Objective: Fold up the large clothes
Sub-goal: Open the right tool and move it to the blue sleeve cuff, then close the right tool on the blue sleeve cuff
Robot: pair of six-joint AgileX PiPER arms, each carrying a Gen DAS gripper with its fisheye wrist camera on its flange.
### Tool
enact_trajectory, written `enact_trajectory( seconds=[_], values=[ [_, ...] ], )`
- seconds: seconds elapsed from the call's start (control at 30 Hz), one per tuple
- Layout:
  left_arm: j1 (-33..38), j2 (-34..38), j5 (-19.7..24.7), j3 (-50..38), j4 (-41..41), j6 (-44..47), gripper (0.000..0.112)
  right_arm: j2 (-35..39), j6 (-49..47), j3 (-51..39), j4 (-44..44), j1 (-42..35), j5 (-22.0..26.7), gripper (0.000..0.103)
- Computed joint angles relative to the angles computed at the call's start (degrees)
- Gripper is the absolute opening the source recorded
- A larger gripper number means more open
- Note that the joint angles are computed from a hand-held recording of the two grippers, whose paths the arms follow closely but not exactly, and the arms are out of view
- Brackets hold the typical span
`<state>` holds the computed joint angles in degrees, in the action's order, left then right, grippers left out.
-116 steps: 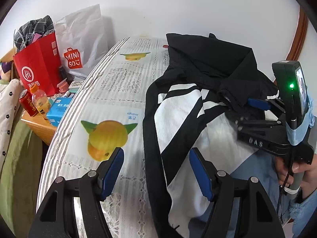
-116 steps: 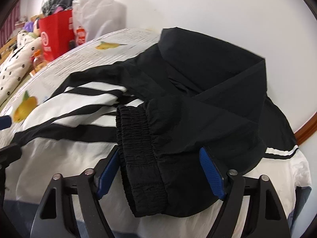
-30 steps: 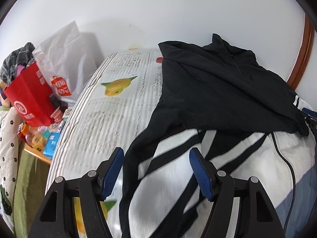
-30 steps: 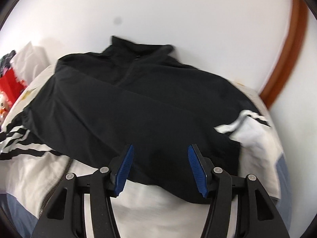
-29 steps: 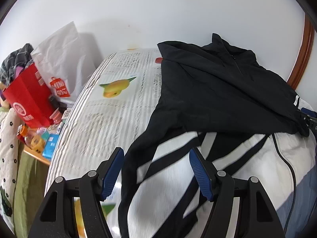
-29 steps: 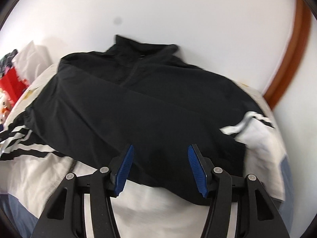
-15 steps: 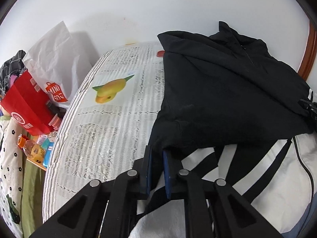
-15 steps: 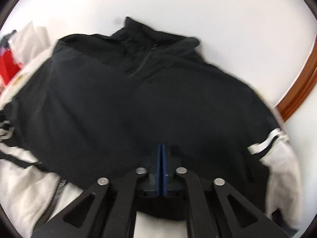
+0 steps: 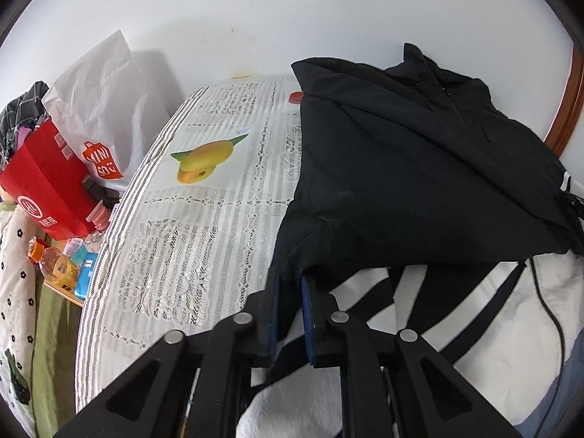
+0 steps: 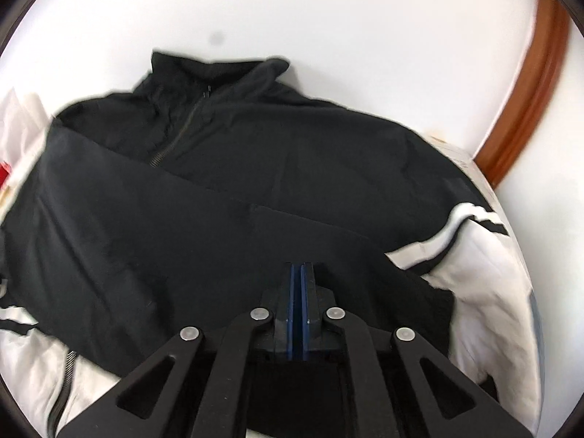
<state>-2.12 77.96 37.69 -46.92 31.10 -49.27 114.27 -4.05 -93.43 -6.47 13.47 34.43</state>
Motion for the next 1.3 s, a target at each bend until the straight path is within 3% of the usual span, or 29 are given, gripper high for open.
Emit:
enact_trajectory(
  seconds=[0.03,0.1,0.17,0.37,0.5,0.6,0.83,1.0,1.1,1.27,1.3],
  values=[
    [-0.39,-0.63,0.40,0.09,0.03,-0.14,0.012,-2.10,-0.09,2.28,0.58,-0.46,-0.84,0.021],
    [-1.64,-1.98,1.61,0.31,0.80,-1.49,0.013,-7.13,-0.50,8.07,2.08,-1.96,-3.37,0.043],
    [-2.60,-3.17,2.58,0.39,1.09,-2.26,0.013,-13.05,-1.57,14.82,4.47,-4.04,-6.31,0.046],
    [-8.98,-8.67,7.75,0.75,2.72,-5.49,0.013,-24.65,0.79,25.51,1.76,-11.44,-8.17,0.047],
    [-14.07,-11.68,11.32,-0.10,2.22,-6.87,0.013,-30.63,-13.68,30.05,13.01,-23.64,-5.35,0.061],
    [-18.51,-12.87,13.98,-0.44,3.70,-10.23,0.016,-33.96,-17.93,34.46,12.45,-30.69,-7.20,0.071],
    [-27.49,-14.02,18.42,-0.02,5.80,-18.65,0.052,-35.91,-45.66,41.44,28.96,-50.34,-7.44,0.074],
    [-32.84,-13.42,22.02,0.06,6.99,-23.79,0.054,-34.27,-59.89,43.92,38.31,-57.80,-7.78,0.074],
    [-35.80,-12.97,24.01,-0.16,7.32,-25.98,0.054,-33.15,-66.22,45.80,41.68,-58.67,-11.69,0.074],
    [-38.57,-13.17,26.52,0.27,7.85,-27.76,0.054,-27.33,-58.40,44.27,34.93,-54.55,-20.07,0.072],
    [-38.83,-13.38,27.23,0.51,7.83,-27.96,0.054,-26.22,-56.28,43.44,32.80,-54.30,-20.56,0.063]
  ],
)
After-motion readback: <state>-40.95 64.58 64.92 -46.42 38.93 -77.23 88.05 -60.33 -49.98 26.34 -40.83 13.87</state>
